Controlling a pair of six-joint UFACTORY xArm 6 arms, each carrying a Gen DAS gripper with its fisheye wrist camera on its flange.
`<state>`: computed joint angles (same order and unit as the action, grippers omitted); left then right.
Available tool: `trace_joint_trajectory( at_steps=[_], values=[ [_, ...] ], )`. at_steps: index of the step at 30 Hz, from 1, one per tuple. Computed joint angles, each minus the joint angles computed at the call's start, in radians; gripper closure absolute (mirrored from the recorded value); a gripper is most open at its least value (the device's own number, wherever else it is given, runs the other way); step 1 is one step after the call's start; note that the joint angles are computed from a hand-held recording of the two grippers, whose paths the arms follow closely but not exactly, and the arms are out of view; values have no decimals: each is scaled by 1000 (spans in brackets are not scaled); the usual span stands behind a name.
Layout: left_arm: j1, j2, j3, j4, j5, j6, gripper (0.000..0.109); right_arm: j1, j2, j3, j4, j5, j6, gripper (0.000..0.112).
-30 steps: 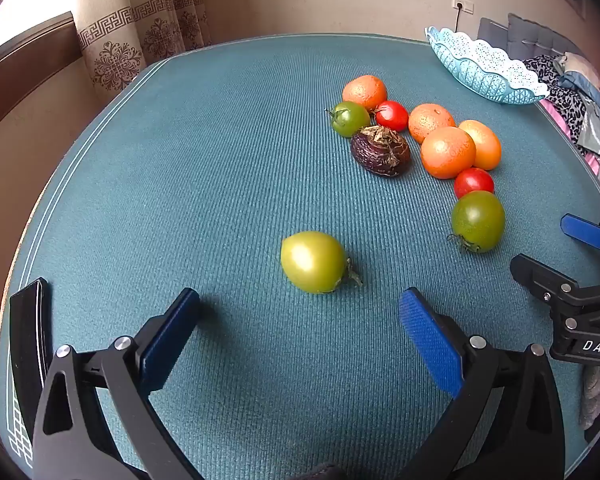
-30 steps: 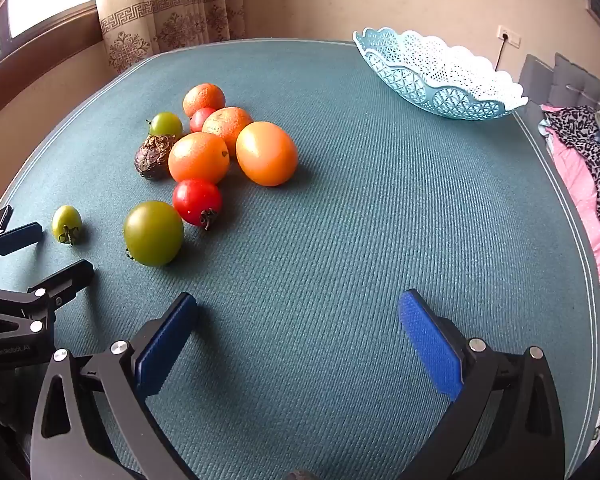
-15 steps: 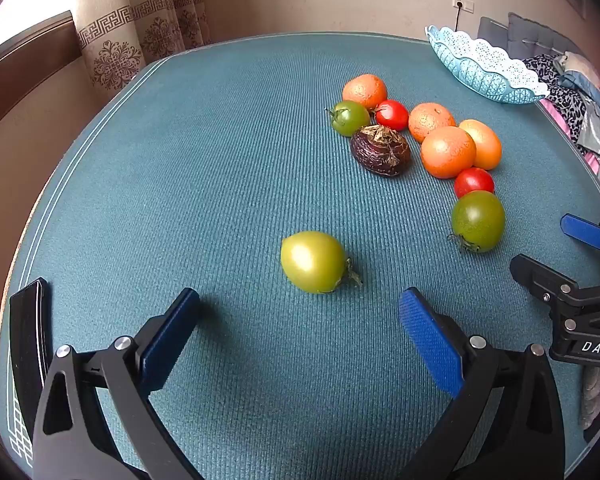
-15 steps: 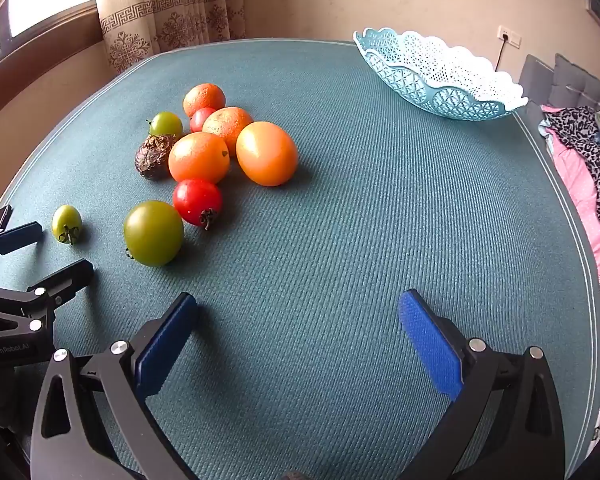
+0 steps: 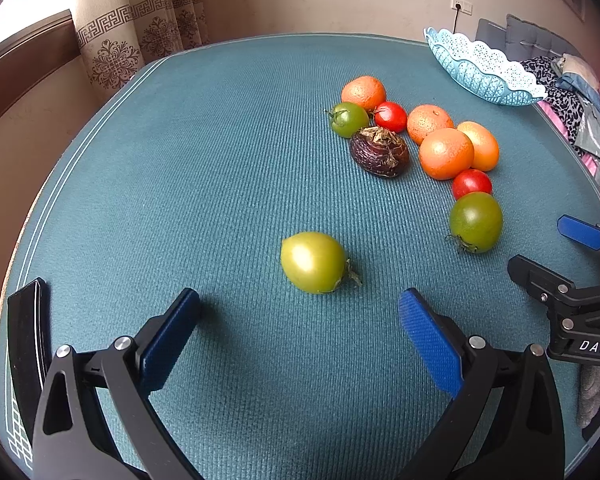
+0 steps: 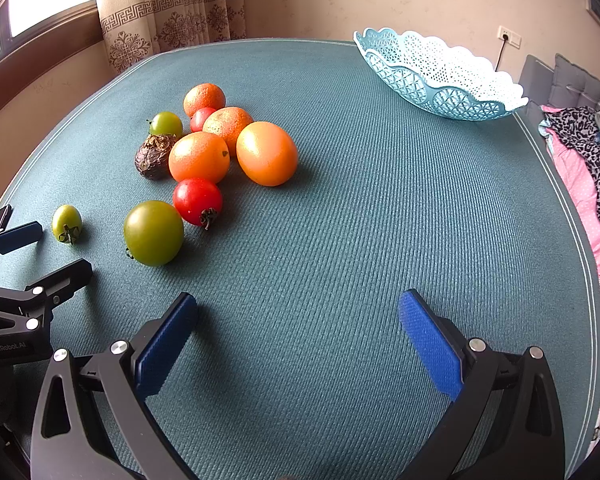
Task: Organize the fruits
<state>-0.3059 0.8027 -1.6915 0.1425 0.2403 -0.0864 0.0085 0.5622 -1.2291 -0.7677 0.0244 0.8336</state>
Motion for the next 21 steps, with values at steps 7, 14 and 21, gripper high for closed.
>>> trace_joint_trajectory(
  at_steps=[7,14,21],
  values=[
    [0,3,-8,-5,6,5,7,-1,-1,3,-2,-2,1,14],
    [0,3,-8,-1,7,2,7,-2,-2,10,36,-11,-37,14],
    [0,4,-10,-8,8,8,7,0,-3,4,-8,-2,5,14]
  ],
)
